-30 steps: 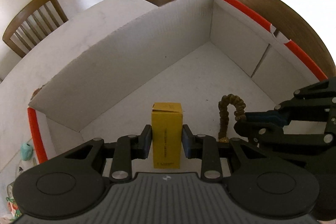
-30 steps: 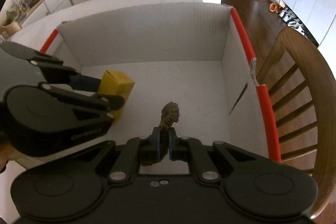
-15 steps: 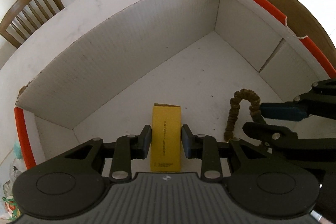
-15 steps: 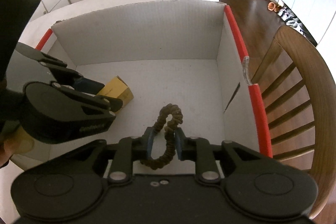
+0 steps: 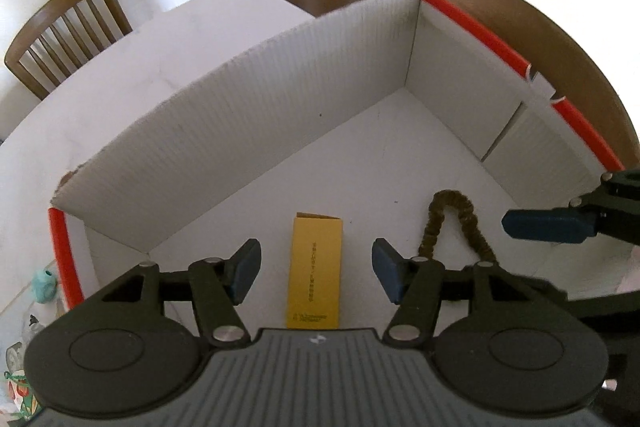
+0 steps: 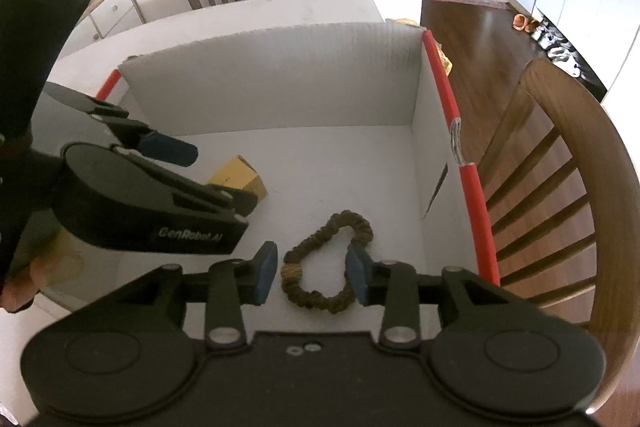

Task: Organize objects
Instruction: 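Withdraw both tools from the shoebox back toward the table items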

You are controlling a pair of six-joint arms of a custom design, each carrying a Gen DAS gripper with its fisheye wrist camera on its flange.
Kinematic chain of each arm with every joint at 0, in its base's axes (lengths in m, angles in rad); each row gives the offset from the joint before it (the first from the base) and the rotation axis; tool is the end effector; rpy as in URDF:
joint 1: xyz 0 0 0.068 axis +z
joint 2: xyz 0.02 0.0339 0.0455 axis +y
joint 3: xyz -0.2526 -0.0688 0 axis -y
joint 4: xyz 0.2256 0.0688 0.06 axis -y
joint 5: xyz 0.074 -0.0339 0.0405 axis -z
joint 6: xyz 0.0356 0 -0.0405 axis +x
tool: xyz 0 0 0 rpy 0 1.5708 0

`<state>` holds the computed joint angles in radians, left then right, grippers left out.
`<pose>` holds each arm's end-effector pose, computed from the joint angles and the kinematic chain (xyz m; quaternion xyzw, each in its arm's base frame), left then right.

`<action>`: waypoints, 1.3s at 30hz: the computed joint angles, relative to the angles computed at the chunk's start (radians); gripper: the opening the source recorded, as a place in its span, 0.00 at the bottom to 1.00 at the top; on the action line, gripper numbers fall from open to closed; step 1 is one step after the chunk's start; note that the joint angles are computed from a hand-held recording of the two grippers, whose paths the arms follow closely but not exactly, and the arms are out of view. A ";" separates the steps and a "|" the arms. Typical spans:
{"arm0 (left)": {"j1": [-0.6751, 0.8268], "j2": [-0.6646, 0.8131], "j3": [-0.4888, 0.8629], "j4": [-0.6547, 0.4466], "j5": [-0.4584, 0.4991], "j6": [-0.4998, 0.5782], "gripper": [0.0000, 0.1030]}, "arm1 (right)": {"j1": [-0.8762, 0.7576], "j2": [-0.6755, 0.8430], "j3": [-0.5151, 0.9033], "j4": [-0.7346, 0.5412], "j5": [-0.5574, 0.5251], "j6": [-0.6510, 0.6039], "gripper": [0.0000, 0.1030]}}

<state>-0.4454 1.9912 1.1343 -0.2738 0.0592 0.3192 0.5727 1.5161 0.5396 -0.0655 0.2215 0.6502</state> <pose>0.3265 -0.1582 0.1138 0.3699 0.9026 -0.0426 0.2159 0.2035 0.1219 0.1185 0.0660 0.9575 0.0617 0.2739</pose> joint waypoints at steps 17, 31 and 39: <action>0.126 -0.364 -0.259 0.058 0.138 -0.006 0.59 | 0.176 -0.245 0.012 -0.155 0.153 0.082 0.40; 0.426 -0.710 -0.420 -0.056 0.436 0.163 0.59 | 0.503 -0.212 0.207 -0.346 0.483 0.311 0.57; 0.671 -0.764 -0.380 -0.235 0.618 0.345 0.65 | 0.638 -0.089 0.365 -0.441 0.612 0.461 0.62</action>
